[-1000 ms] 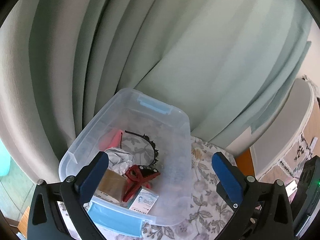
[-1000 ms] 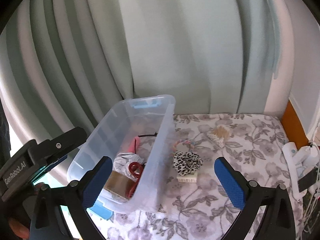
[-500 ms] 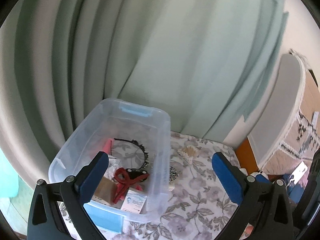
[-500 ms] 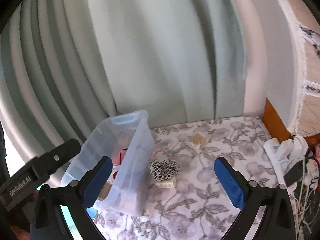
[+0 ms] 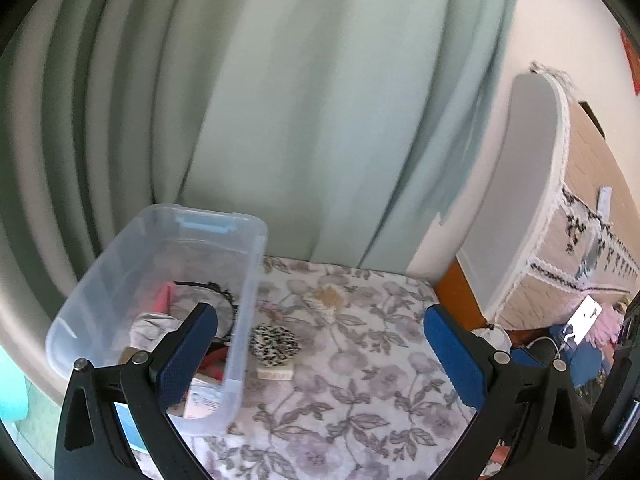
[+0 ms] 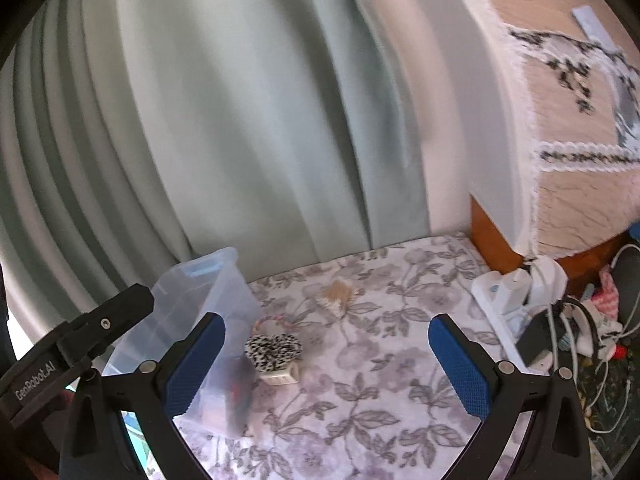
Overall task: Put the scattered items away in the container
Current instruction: 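Move both grippers back toward the scrunchie and cotton swab bag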
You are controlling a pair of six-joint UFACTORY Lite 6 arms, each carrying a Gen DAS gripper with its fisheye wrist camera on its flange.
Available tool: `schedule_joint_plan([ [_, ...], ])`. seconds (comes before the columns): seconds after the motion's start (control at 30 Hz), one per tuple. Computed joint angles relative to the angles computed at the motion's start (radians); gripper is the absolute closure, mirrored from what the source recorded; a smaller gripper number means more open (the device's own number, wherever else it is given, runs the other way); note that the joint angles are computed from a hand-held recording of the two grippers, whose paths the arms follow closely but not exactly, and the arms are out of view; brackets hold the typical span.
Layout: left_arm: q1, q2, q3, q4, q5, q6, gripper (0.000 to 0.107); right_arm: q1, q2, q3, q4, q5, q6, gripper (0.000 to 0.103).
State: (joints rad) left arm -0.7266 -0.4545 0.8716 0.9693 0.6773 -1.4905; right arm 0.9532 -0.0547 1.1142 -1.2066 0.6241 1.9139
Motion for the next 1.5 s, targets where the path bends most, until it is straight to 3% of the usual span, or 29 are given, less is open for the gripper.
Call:
schedule_joint_plan([
  [0.5,-0.029,0.244,0.056,0.009,-0.162,-0.082,0.004,-0.18,-0.144,-0.26,-0.035,-0.197,0.064,0.0],
  [0.97,0.073,0.382,0.011,-0.05,-0.351,-0.032,0.004,-0.284,-0.005,-0.294,-0.087,-0.379,0.097,0.0],
  [1.27,0.005,0.487,0.044,0.249,-0.125,-0.388,0.004,-0.36,0.116,-0.258,-0.044,-0.465,0.044,0.0],
  [1.4,-0.006,0.618,0.14,0.218,-0.017,-0.37,0.004,-0.396,0.183,-0.216,-0.014,-0.488,-0.029,0.0],
  [1.5,0.009,0.699,0.195,0.201,0.011,-0.394,0.004,-0.417,0.242,-0.175,-0.007,-0.496,-0.068,0.0],
])
